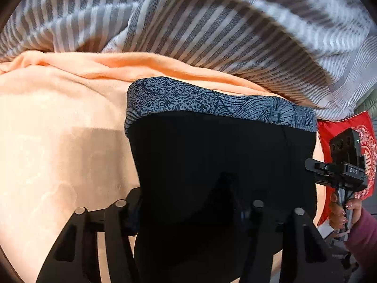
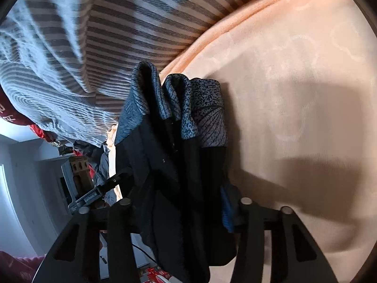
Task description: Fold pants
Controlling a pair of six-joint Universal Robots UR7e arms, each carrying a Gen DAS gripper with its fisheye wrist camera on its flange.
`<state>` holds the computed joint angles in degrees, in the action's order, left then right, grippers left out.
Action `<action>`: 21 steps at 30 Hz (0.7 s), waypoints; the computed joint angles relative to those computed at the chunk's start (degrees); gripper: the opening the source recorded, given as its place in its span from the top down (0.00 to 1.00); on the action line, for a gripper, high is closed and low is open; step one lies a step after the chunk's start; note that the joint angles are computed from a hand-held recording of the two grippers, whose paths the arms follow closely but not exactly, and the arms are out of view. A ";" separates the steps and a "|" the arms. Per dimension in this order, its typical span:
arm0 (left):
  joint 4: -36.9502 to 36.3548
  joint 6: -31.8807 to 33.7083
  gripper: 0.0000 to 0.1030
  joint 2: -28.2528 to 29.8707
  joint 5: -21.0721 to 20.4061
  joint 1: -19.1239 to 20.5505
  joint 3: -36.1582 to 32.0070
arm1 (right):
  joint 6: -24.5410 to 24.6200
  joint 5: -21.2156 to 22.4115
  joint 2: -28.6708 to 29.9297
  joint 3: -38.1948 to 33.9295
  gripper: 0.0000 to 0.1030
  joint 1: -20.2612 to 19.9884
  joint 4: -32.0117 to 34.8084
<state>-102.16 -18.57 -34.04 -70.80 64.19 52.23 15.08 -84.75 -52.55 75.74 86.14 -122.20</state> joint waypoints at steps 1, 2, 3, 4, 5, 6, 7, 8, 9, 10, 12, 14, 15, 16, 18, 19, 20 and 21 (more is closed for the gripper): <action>-0.25 -0.63 0.47 -0.33 0.63 -0.38 0.47 | 0.23 0.13 -0.14 0.13 0.55 0.23 -0.30; -0.40 -1.08 0.49 -0.76 1.02 -0.63 0.98 | 0.53 0.36 -0.35 0.38 0.57 0.42 -0.66; -0.71 -1.95 0.49 -1.28 1.58 -1.07 1.62 | 0.81 0.76 -0.60 0.60 0.58 0.60 -0.95; -0.91 -2.35 0.49 -1.76 1.80 -1.27 2.06 | 0.86 1.07 -0.74 0.59 0.58 0.70 -0.93; -1.38 -2.93 0.49 -2.28 2.01 -1.61 2.76 | 0.63 1.49 -0.97 0.57 0.59 0.96 -0.70; -1.78 -3.58 0.49 -2.88 2.28 -2.03 3.57 | 0.18 1.85 -1.17 0.43 0.59 1.20 -0.24; -1.93 -4.29 0.49 -3.47 2.63 -2.51 4.40 | -0.38 2.22 -1.37 0.16 0.59 1.44 0.42; -2.07 -4.65 0.49 -4.18 2.86 -2.79 5.20 | -0.64 2.42 -1.34 0.09 0.59 1.65 0.58; -2.50 -5.31 0.49 -4.85 3.14 -3.28 6.24 | -0.87 2.79 -1.60 0.06 0.59 1.83 0.99; -3.01 -6.13 0.49 -5.65 3.32 -3.79 7.39 | -0.98 3.22 -1.94 0.17 0.59 1.89 1.32; -3.96 -6.98 0.49 -7.53 3.29 -4.41 9.71 | -0.92 3.72 -2.67 0.51 0.59 2.09 1.95; -4.49 -7.80 0.49 -9.23 3.29 -4.93 11.67 | -1.04 4.06 -3.72 0.99 0.59 2.26 2.74; -4.70 -8.57 0.49 -9.39 3.29 -5.37 12.17 | -0.90 4.19 -4.32 1.65 0.59 2.38 2.65; -4.68 -9.03 0.49 -9.73 3.35 -5.83 12.75 | -0.64 4.22 -5.09 2.47 0.59 2.57 2.51; -4.49 -8.82 0.49 -11.18 3.34 -6.43 14.44 | 0.03 4.11 -6.92 4.65 0.59 2.83 1.91; -4.53 -8.73 0.49 -11.63 3.13 -6.55 15.12 | 0.48 3.97 -7.81 5.84 0.59 2.94 1.41; -4.36 -8.86 0.49 -12.55 2.93 -6.92 16.18 | 1.43 3.63 -8.45 7.10 0.59 3.38 0.39; -4.32 -8.65 0.49 -13.33 2.70 -7.04 17.24 | 1.86 3.36 -9.15 8.21 0.59 3.54 -0.27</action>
<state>-106.48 -27.23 -47.37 -68.10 57.15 69.47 16.94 -81.39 -61.70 83.96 89.68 -122.47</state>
